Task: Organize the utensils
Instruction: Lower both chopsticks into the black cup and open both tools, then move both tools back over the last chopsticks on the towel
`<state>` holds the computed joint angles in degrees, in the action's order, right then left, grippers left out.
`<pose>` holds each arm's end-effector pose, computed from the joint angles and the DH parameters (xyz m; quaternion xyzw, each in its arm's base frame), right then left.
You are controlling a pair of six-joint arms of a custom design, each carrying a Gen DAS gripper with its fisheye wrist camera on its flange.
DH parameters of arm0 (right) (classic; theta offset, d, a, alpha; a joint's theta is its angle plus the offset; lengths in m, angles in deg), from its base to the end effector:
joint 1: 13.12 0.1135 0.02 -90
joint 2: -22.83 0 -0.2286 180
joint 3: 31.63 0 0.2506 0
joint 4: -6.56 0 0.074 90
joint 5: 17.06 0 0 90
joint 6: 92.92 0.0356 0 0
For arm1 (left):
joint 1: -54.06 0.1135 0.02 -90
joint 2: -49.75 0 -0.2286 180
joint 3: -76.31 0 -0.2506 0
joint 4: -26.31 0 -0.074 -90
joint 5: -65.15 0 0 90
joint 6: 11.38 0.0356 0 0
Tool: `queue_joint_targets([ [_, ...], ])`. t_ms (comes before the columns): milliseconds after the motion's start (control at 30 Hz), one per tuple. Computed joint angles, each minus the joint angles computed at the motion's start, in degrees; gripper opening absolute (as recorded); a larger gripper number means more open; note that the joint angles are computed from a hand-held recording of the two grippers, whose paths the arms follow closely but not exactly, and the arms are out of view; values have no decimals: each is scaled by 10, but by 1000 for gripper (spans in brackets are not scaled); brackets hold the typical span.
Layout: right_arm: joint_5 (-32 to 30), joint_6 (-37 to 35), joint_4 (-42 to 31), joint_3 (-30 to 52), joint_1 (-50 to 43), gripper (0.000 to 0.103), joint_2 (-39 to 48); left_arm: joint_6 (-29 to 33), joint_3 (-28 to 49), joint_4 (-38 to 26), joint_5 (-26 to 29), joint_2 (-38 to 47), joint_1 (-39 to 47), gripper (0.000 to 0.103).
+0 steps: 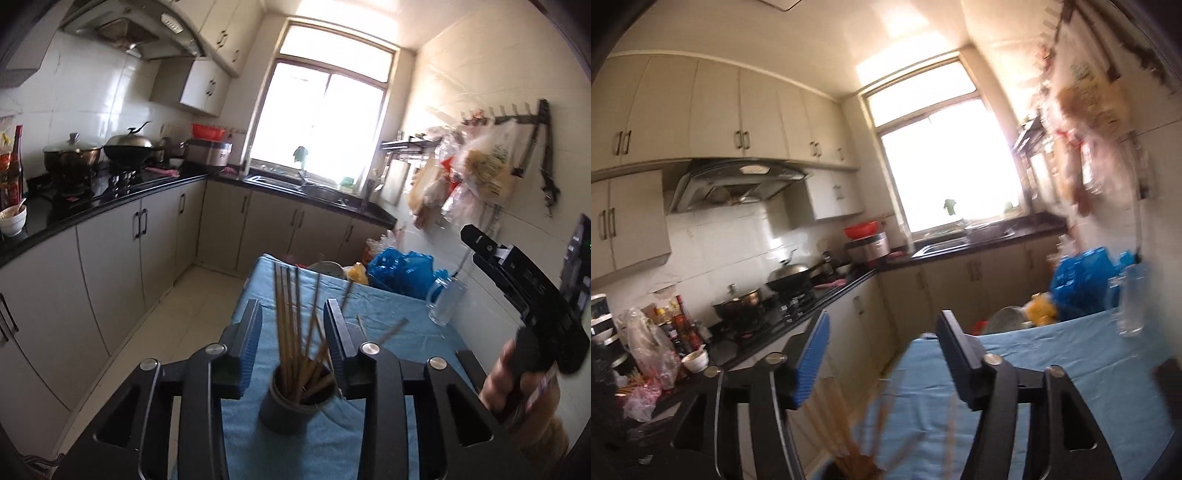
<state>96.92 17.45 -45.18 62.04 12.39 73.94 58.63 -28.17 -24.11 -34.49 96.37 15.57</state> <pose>0.1563 0.0585 0.4439 0.1011 0.7501 0.1015 0.6456 0.1476 -0.1098 0.3607 0.0858 0.8207 -0.2133 0.5232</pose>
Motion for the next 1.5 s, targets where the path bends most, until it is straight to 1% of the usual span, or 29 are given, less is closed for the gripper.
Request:
queue_joint_targets([
  [33,-5,2,-14,-7,-14,71,-17,-2,-14,-2,-12,-16,-22,35],
  [100,-58,11,-60,-29,-96,71,-53,-7,-40,-5,-38,-33,-76,35],
  [200,-190,7,-101,-73,-250,71,-71,-11,-76,2,-79,-31,-161,35],
  [267,-266,-16,-116,-112,-334,71,-66,-20,-87,4,-97,-10,-202,35],
  [300,-290,-30,-120,-129,-357,71,-55,-27,-92,7,-100,5,-220,35],
  [367,-326,-65,-128,-163,-389,71,-24,-42,-102,20,-105,32,-247,35],
  [433,-345,-91,-126,-191,-401,65,9,-46,-100,38,-113,75,-265,35],
  [500,-361,-103,-117,-212,-406,57,33,-43,-94,62,-135,130,-288,35],
  [567,-389,-108,-104,-219,-411,52,69,-41,-80,69,-143,173,-295,35],
  [633,-404,-116,-98,-212,-409,51,100,-43,-73,79,-142,206,-297,35],
  [700,-403,-135,-97,-193,-399,51,138,-51,-70,85,-138,228,-297,35],
  [767,-377,-149,-92,-174,-376,51,175,-54,-67,87,-136,240,-296,35],
  [833,-354,-147,-87,-163,-356,45,197,-58,-64,87,-135,254,-295,35],
  [933,-319,-146,-85,-140,-333,26,245,-54,-60,87,-130,262,-289,35],
  [967,-307,-146,-88,-130,-327,11,263,-54,-59,86,-130,263,-289,35],
  [1000,-302,-146,-93,-126,-327,9,270,-52,-57,87,-129,265,-287,35],
  [1067,-299,-132,-92,-133,-339,8,265,-54,-58,88,-130,267,-288,35],
  [1200,-314,-124,-125,-151,-394,8,232,-57,-66,92,-116,261,-281,35],
  [1300,-330,-158,-177,-182,-451,8,172,-59,-78,87,-108,242,-280,35],
  [1367,-341,-198,-223,-198,-494,8,126,-60,-86,84,-110,229,-284,35],
  [1433,-342,-232,-268,-202,-531,12,93,-60,-95,81,-107,215,-286,35],
  [1500,-331,-238,-282,-200,-534,17,69,-63,-99,78,-106,207,-289,35],
])
